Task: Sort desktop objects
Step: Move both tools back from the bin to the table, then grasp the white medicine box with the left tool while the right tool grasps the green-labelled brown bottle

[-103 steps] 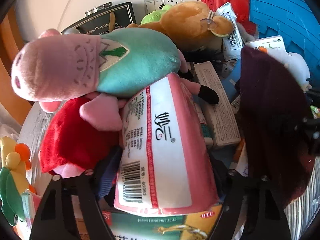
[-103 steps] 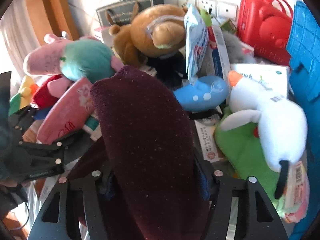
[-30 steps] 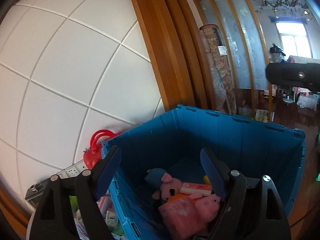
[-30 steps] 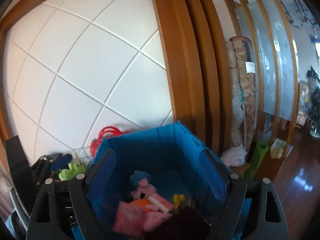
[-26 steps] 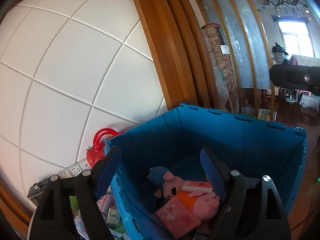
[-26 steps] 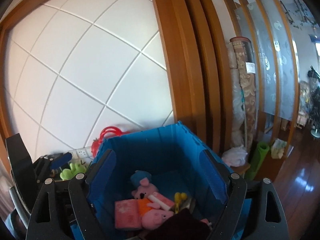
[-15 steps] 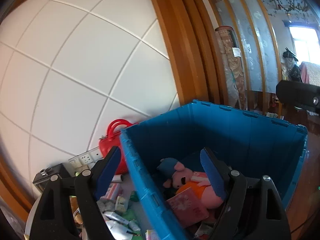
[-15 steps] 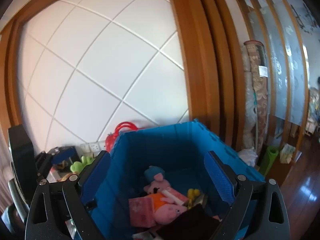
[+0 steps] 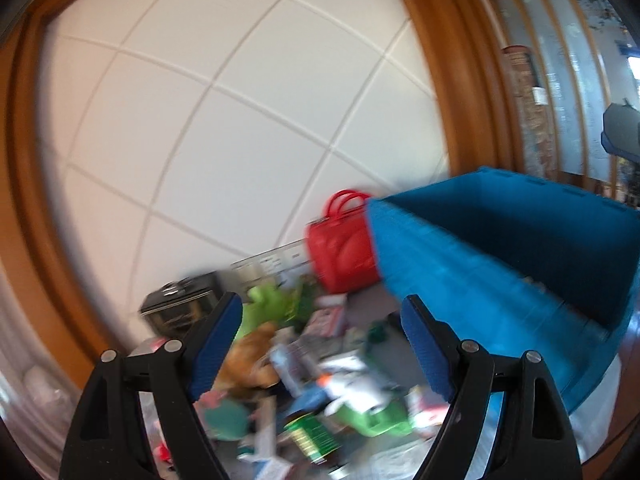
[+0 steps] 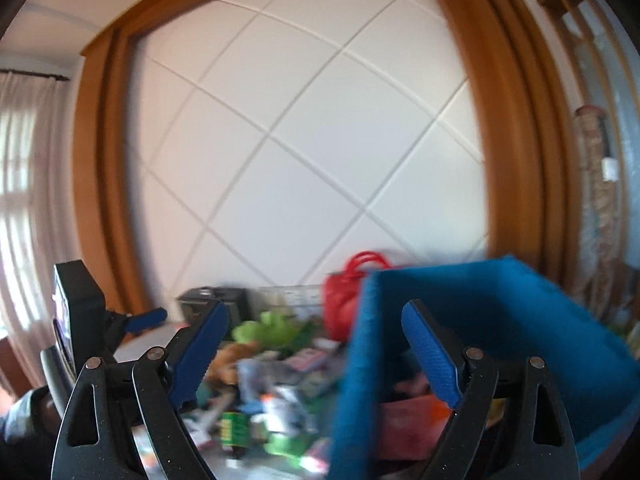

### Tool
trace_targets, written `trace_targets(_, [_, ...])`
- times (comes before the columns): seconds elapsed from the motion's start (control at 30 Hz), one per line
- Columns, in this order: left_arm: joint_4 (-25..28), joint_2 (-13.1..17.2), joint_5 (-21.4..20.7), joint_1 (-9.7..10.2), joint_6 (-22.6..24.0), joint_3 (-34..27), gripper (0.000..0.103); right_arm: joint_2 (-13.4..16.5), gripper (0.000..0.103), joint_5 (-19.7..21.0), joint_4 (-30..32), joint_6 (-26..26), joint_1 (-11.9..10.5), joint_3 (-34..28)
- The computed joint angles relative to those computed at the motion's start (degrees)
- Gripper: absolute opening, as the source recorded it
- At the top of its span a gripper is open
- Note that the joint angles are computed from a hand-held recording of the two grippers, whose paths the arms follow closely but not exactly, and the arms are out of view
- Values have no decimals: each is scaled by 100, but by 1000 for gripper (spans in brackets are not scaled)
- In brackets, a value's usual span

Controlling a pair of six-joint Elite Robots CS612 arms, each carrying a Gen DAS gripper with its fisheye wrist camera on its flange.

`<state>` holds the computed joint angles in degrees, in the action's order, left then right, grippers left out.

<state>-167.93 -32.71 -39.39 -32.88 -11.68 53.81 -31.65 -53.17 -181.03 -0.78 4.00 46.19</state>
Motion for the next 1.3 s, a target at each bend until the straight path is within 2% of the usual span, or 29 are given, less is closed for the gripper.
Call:
trace_targets(0.1, [-163,-335,145,50,-113,666,81,-39,84,-245,44,16,196,122])
trace_targets(0.17, [-156,-573,238,95,-293,1130,81,-36,82,-222,159,82,270,146])
trace_targets(0.33, [-214,-1000,332,220,-595,2010,81,-6,83,242,794,-2,462,219])
trace_targets(0.43, [-293,-1120,343,284,-781,2363,82,-8,91,190,957,-255,579,299])
trace_targets(0.5, [-99,-1155,258,333,-1073,2529,81,-30,100,140,1017,-521,644,409])
trace_targets(0.6, [184,-1167,-51,393,-1398,2726,81,-75,100,-1,1115,-893,698,600])
trace_targets(0.7, [511,-1112,-226,429,-1797,2822,81,22,101,150,1484,-1167,704,518])
trace_targets(0.77, [459,-1011,-459,472,-1870,2819,81,93,101,135,1848,-1441,719,427])
trace_targets(0.87, [375,-795,-535,488,-1841,2757,81,230,102,-111,2114,-1783,753,354])
trace_targets(0.93, [520,-616,-775,537,-1871,2604,81,367,102,-241,2549,-2018,779,188])
trace_targets(1.07, [956,-290,-1244,625,-2053,2234,81,734,102,-440,3501,-2430,835,-321])
trace_targets(1.17, [1110,-64,-1503,683,-2027,1986,81,1024,102,-375,4142,-2477,851,-789])
trace_targets(1.3, [1418,140,-1821,791,-2046,1745,81,1557,101,-393,4931,-2574,955,-1726])
